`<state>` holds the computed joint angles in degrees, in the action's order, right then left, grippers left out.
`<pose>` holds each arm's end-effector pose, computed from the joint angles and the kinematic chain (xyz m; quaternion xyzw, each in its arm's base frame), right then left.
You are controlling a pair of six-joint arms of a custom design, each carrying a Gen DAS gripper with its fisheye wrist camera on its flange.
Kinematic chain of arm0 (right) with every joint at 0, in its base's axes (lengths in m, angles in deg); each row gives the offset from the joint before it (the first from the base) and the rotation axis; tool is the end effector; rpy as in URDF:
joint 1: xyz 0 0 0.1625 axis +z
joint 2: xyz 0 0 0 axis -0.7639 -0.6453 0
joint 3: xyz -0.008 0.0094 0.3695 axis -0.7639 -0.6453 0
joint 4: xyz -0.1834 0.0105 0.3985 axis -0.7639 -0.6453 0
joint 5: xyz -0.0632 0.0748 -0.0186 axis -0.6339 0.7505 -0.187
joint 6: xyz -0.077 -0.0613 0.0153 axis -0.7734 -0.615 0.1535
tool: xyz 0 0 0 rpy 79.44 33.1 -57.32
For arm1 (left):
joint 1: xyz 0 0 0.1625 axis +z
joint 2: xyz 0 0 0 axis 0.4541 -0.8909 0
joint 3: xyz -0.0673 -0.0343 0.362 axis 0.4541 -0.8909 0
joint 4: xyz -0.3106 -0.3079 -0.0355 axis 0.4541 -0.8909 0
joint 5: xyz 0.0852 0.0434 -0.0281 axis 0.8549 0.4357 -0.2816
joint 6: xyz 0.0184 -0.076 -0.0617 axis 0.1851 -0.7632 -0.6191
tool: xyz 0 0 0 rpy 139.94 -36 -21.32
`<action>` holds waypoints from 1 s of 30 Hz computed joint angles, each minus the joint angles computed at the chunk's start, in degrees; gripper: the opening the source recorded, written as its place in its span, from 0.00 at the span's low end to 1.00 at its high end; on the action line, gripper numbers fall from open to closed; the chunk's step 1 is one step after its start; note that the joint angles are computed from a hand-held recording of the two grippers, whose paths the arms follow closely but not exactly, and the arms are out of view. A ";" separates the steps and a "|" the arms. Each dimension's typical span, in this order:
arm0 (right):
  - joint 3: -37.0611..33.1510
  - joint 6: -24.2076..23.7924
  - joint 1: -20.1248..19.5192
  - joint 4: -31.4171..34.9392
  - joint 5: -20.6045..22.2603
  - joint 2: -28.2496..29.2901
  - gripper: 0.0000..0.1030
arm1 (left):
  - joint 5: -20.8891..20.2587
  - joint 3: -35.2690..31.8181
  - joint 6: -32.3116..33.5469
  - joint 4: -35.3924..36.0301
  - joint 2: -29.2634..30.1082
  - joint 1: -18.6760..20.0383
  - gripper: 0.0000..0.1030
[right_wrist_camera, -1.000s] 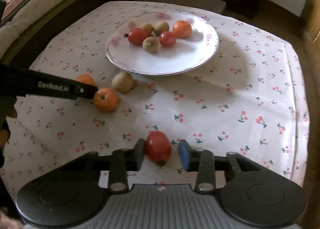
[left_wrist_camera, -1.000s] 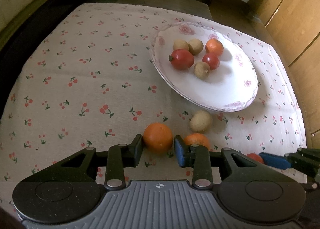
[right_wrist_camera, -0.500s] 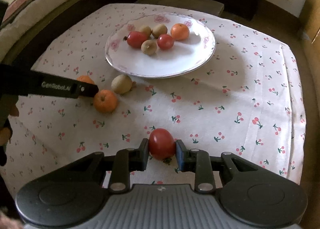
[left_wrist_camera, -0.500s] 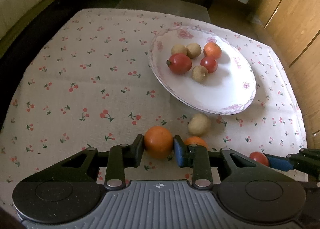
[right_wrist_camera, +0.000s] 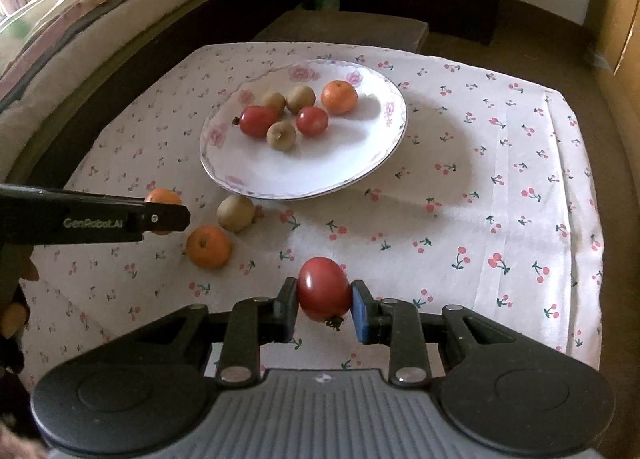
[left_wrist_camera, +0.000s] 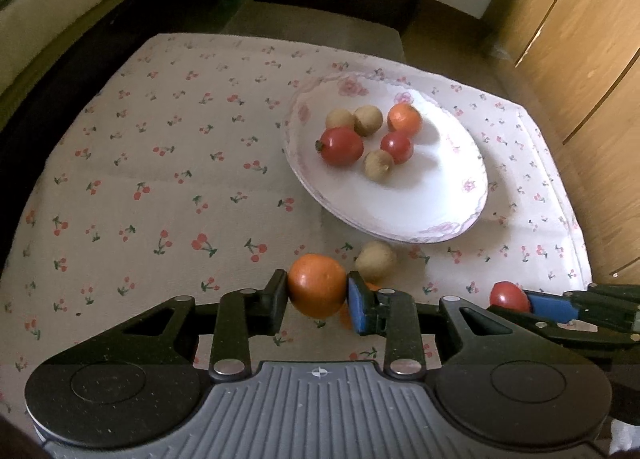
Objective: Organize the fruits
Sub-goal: 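Close left tool on tangerine while right tool grasps the red tomato, then carry tangerine and tomato over the plate and open both tools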
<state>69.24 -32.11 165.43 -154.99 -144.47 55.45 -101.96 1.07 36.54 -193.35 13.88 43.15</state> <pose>0.3521 -0.5900 -0.0013 0.0313 -0.9107 0.2747 0.3068 -0.0584 -0.6935 0.2946 0.2663 0.9247 -0.1326 0.2375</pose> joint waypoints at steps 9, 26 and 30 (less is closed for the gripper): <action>-1.95 -2.13 -0.14 -2.37 0.00 1.01 0.29 | -1.42 -0.54 0.20 -0.47 0.20 -0.29 0.39; -9.43 -7.12 -2.15 -4.52 0.07 4.51 0.29 | -1.77 -5.41 -1.04 -1.12 5.63 -1.06 0.39; -10.95 -7.93 -2.65 -4.33 0.37 5.35 0.29 | -1.50 -6.11 -0.99 -1.31 6.63 -1.26 0.39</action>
<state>58.29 -40.04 162.77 -159.32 -144.10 60.80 -103.47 -5.04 35.55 -194.67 20.50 41.89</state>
